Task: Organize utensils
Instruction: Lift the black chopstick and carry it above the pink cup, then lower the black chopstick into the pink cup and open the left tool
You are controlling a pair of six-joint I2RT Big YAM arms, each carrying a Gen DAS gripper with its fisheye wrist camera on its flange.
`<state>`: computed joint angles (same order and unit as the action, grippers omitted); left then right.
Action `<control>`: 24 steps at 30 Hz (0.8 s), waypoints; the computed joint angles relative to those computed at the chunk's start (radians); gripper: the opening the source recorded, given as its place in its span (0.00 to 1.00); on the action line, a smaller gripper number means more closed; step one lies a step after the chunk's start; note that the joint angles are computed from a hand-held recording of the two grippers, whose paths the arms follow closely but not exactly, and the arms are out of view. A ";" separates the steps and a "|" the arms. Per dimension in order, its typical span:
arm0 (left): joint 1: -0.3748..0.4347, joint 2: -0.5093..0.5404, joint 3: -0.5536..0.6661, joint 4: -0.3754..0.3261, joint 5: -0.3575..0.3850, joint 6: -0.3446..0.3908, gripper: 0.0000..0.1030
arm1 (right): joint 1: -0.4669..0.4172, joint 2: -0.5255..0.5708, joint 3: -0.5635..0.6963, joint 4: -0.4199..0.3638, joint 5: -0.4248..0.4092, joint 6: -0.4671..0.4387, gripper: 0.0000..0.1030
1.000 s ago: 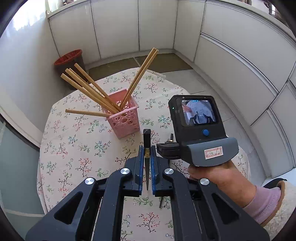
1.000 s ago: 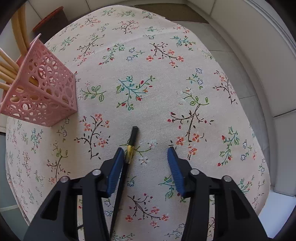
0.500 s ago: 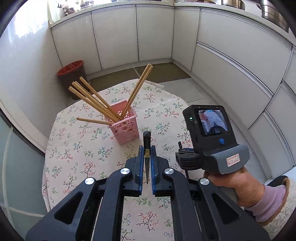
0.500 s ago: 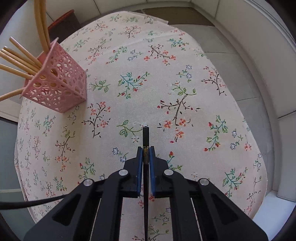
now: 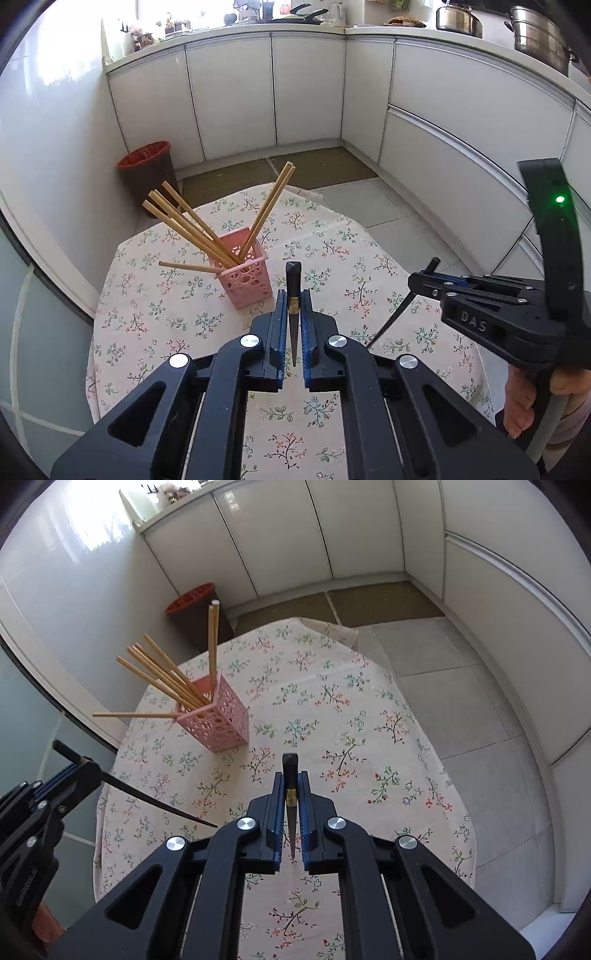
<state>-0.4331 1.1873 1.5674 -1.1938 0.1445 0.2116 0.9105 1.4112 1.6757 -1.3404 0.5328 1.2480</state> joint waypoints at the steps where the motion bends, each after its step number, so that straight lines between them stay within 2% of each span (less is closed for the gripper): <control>1: -0.001 0.002 0.008 0.005 0.001 -0.007 0.06 | 0.005 -0.009 0.004 0.005 0.019 -0.001 0.07; 5: 0.002 0.019 0.049 0.031 -0.002 -0.040 0.06 | 0.023 -0.041 0.018 0.030 0.084 0.000 0.07; 9: 0.012 0.044 0.103 0.061 -0.009 -0.079 0.06 | 0.018 -0.065 0.029 0.078 0.103 -0.024 0.07; 12: 0.026 0.071 0.159 0.084 -0.010 -0.113 0.06 | 0.005 -0.081 0.023 0.131 0.086 -0.050 0.07; 18: 0.056 0.163 0.319 0.120 -0.042 -0.179 0.06 | -0.013 -0.093 0.014 0.173 0.071 -0.072 0.07; 24: 0.059 0.240 0.389 0.088 -0.063 -0.217 0.06 | -0.032 -0.097 -0.003 0.201 0.043 -0.091 0.07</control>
